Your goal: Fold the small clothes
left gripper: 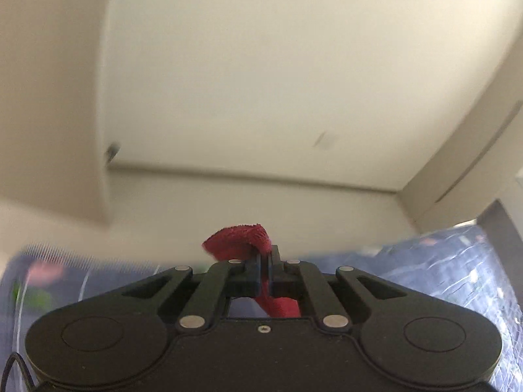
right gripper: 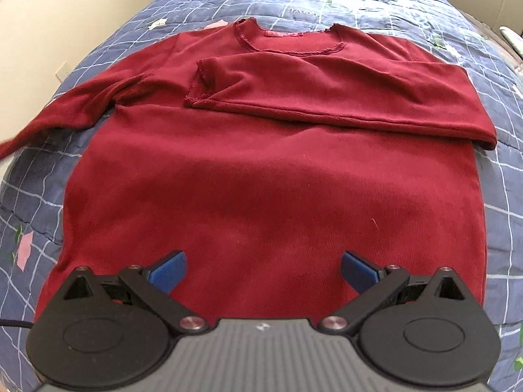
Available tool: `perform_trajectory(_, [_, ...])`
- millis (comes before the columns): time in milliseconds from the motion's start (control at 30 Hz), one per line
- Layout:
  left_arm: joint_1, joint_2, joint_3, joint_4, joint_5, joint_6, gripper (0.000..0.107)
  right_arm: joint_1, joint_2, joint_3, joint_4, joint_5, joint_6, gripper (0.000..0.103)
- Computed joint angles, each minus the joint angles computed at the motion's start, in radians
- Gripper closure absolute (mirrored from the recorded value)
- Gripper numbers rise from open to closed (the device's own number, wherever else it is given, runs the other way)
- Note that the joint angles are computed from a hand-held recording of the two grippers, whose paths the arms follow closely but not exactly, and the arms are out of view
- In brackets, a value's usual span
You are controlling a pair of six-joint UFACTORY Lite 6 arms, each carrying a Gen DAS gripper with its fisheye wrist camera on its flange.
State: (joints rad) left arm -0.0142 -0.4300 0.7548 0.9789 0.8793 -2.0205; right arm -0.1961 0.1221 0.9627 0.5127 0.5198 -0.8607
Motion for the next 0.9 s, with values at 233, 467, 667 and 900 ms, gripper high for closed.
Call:
perform_trajectory(233, [0.182, 0.191, 0.306, 0.121, -0.237, 0.178, 0.104, -0.004, -0.006, 0.005, 0.016, 0.019, -0.022, 0.000])
perform_trajectory(467, [-0.013, 0.357, 0.546, 0.202, -0.273, 0.177, 0.104, -0.024, -0.014, 0.009, 0.059, 0.033, -0.067, 0.000])
perform_trajectory(667, [-0.208, 0.558, 0.786, 0.238, -0.298, 0.150, 0.104, -0.093, 0.002, 0.035, 0.081, 0.048, -0.104, 0.000])
perform_trajectory(900, [-0.388, 0.917, 1.166, 0.116, -0.317, 0.294, 0.104, -0.220, 0.083, 0.151, 0.109, 0.092, -0.171, 0.000])
